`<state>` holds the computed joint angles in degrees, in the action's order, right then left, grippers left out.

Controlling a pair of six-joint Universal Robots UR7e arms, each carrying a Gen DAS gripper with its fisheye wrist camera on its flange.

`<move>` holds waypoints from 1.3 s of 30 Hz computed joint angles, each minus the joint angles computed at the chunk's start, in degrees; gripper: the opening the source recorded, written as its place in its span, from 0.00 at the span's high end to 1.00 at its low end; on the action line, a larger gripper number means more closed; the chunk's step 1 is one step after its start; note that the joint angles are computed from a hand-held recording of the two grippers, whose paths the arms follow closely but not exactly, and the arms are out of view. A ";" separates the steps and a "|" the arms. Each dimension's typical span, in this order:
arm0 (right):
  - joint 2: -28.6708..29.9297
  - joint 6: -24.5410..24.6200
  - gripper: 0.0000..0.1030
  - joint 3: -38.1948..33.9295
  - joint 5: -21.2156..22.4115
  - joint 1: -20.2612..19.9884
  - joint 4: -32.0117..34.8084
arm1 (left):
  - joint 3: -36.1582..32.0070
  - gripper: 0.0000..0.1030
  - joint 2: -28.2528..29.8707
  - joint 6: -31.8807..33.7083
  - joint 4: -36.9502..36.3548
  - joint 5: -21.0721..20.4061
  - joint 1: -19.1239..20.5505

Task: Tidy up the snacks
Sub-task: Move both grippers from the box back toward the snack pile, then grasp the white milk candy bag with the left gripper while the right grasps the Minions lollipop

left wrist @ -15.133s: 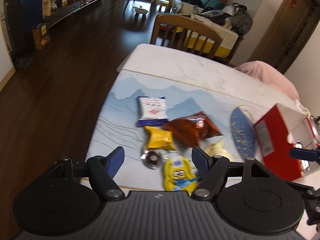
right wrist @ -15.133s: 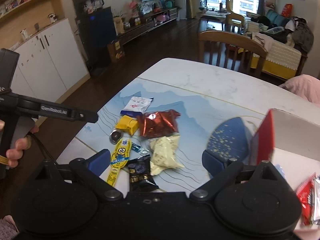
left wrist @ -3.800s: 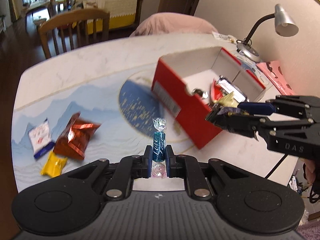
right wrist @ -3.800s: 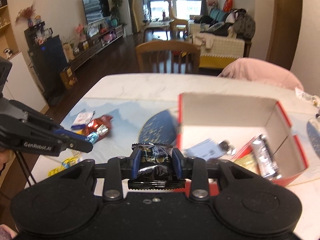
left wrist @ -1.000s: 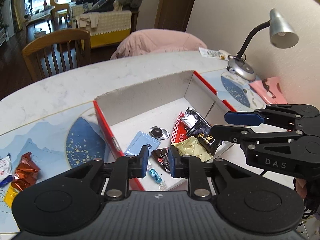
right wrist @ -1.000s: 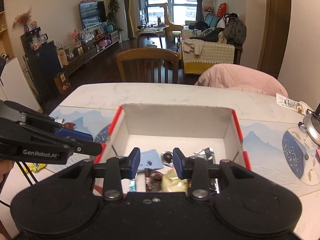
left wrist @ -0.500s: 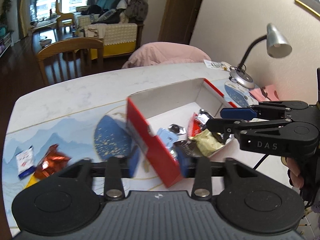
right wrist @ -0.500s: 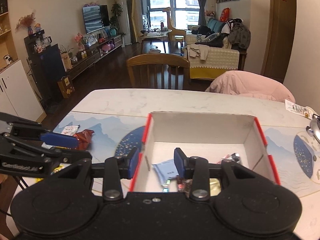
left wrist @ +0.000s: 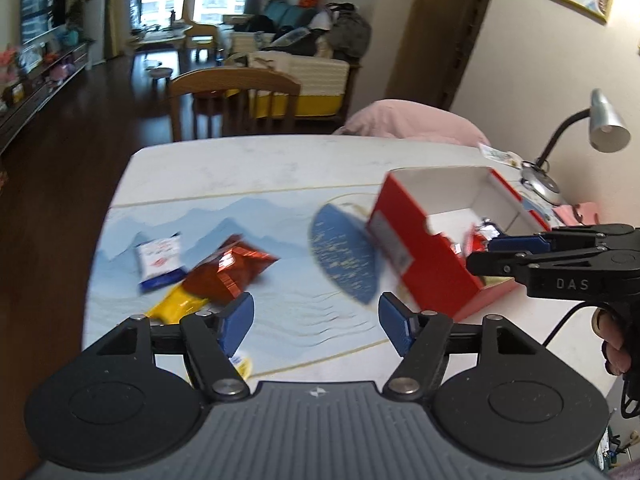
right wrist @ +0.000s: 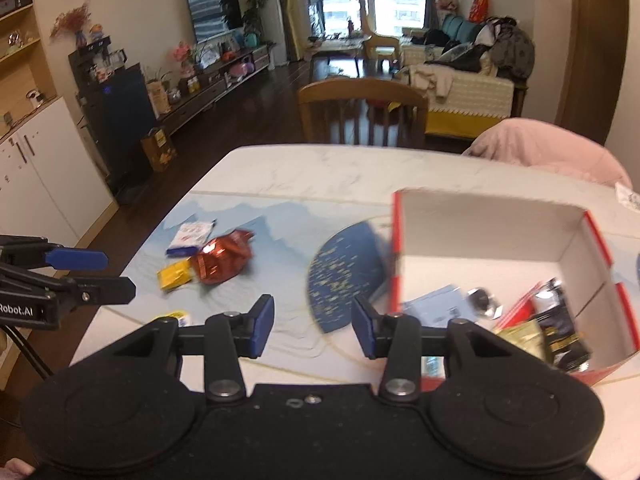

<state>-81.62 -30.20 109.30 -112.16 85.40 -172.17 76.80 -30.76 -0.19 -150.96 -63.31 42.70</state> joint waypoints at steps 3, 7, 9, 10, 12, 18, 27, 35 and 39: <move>0.89 1.74 0.55 0.33 -0.14 0.57 1.01 | 2.69 0.30 -2.07 -0.55 -0.49 0.12 1.15; 2.14 3.02 0.51 0.72 -0.21 1.20 1.44 | 5.47 0.29 -3.73 -0.80 -0.93 0.44 2.38; 2.70 3.49 0.46 0.77 0.16 1.42 1.64 | 6.80 0.29 -4.47 -0.88 -1.03 0.41 3.00; 2.91 3.77 0.46 0.83 0.43 1.47 1.85 | 7.36 0.29 -4.83 -1.05 -0.84 0.14 3.36; 3.79 4.68 0.46 0.33 0.30 1.72 2.89 | 8.11 0.29 -5.28 -1.15 -0.53 -0.33 4.03; 6.21 7.00 0.45 -1.30 0.95 1.99 6.18 | 7.49 0.29 -5.05 -0.01 -0.26 0.26 5.28; 8.99 7.17 0.01 -3.61 2.35 2.64 5.38 | 2.05 0.29 -2.33 2.90 1.66 0.09 7.28; 11.16 9.13 0.01 -5.60 -0.19 2.78 5.02 | -15.47 0.29 6.01 0.12 11.61 1.42 10.39; 11.97 11.16 0.01 -5.39 -0.80 2.69 2.70 | -29.55 0.29 12.66 -4.21 22.52 2.97 11.60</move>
<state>-69.65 -19.04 103.91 -112.95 88.09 -169.47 47.25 -18.11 -4.40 -128.44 -60.34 54.30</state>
